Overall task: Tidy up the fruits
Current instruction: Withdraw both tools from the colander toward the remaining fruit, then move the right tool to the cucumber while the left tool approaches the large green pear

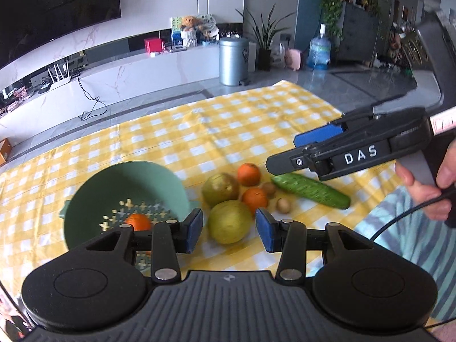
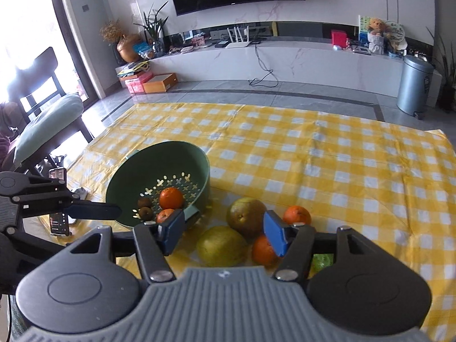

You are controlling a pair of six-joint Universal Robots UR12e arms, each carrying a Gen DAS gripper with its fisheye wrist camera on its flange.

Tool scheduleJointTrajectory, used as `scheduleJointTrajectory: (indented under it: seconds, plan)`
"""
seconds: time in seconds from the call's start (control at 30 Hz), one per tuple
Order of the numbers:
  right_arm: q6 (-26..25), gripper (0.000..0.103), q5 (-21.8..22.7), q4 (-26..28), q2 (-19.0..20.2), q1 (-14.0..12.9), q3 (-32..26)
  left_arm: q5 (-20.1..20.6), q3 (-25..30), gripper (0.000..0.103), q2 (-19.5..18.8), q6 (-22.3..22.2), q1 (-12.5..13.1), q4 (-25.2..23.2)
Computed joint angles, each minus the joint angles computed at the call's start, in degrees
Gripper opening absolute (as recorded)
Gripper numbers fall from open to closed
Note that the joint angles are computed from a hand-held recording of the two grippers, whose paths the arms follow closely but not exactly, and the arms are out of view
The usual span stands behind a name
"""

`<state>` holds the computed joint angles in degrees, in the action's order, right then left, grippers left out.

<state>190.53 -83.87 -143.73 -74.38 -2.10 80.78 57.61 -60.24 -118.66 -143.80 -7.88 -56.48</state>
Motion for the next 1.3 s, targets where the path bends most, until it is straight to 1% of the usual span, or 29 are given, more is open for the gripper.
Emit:
scheduleJointTrajectory:
  seconds: [0.13,0.2,0.27,0.33,0.47,0.53,0.6,0.73,0.8,0.83,0.87,0.97,1.07,1.13,1.17,1.23,1.3]
  plan:
    - [3.4,0.060,-2.9,-5.1,-2.4,0.0,5.2,-1.1,-4.2,0.051,1.5,-4.0,-0.6,6.0]
    - [5.1,0.061,-4.8,-7.4,-3.4,0.2,7.7,-0.9,-5.9,0.052,1.9,-4.9,-1.0,8.5]
    - [6.2,0.061,-6.9,-9.5,-4.0,0.5,9.8,-0.1,-7.0,0.053,2.0,-5.3,-1.4,10.1]
    - [6.8,0.061,-8.8,-11.0,-4.4,0.8,11.4,0.5,-7.8,0.053,2.0,-5.8,-1.7,10.8]
    - [7.3,0.061,-12.1,-12.9,-4.0,1.5,13.1,2.5,-9.5,0.058,2.0,-8.5,-2.2,13.8]
    - [7.3,0.061,-12.5,-13.6,-3.6,1.5,13.5,3.6,-10.1,0.063,1.8,-9.8,-2.4,15.6]
    - [7.4,0.061,-12.6,-14.4,-3.1,1.5,13.7,4.8,-10.3,0.065,1.5,-11.3,-2.6,16.8]
    - [7.3,0.061,-13.0,-16.6,-2.4,1.6,14.0,6.8,-10.5,0.070,0.8,-13.6,-3.0,18.0]
    - [8.1,0.062,-13.1,-17.3,-2.0,1.5,13.9,8.0,-10.4,0.071,0.3,-14.3,-3.4,18.6]
    - [8.6,0.067,-13.5,-17.2,-1.9,1.5,13.8,8.4,-10.4,0.071,0.1,-14.4,-3.5,18.7]
    - [9.1,0.069,-13.9,-16.7,-1.8,1.5,13.6,9.0,-10.3,0.072,-0.1,-14.5,-3.7,18.8]
    - [9.5,0.070,-15.1,-13.9,-1.2,1.7,12.6,10.6,-9.8,0.072,-0.8,-14.6,-4.1,18.7]
    - [10.4,0.071,-18.3,-8.7,-0.4,2.1,10.8,11.4,-9.3,0.072,-1.4,-14.9,-4.3,18.5]
    - [13.1,0.072,-21.5,-3.3,0.3,2.3,9.0,11.7,-8.9,0.073,-1.7,-14.5,-4.4,18.3]
    - [14.6,0.072,-21.6,-1.1,0.5,2.0,8.4,12.0,-8.9,0.073,-1.9,-14.3,-4.5,18.3]
    - [16.3,0.072,-19.9,0.5,0.5,1.2,8.0,12.3,-8.7,0.074,-2.0,-13.8,-4.5,18.4]
    - [15.9,0.072,-19.0,2.3,0.5,0.5,7.3,12.0,-8.5,0.074,-2.2,-13.4,-4.5,18.3]
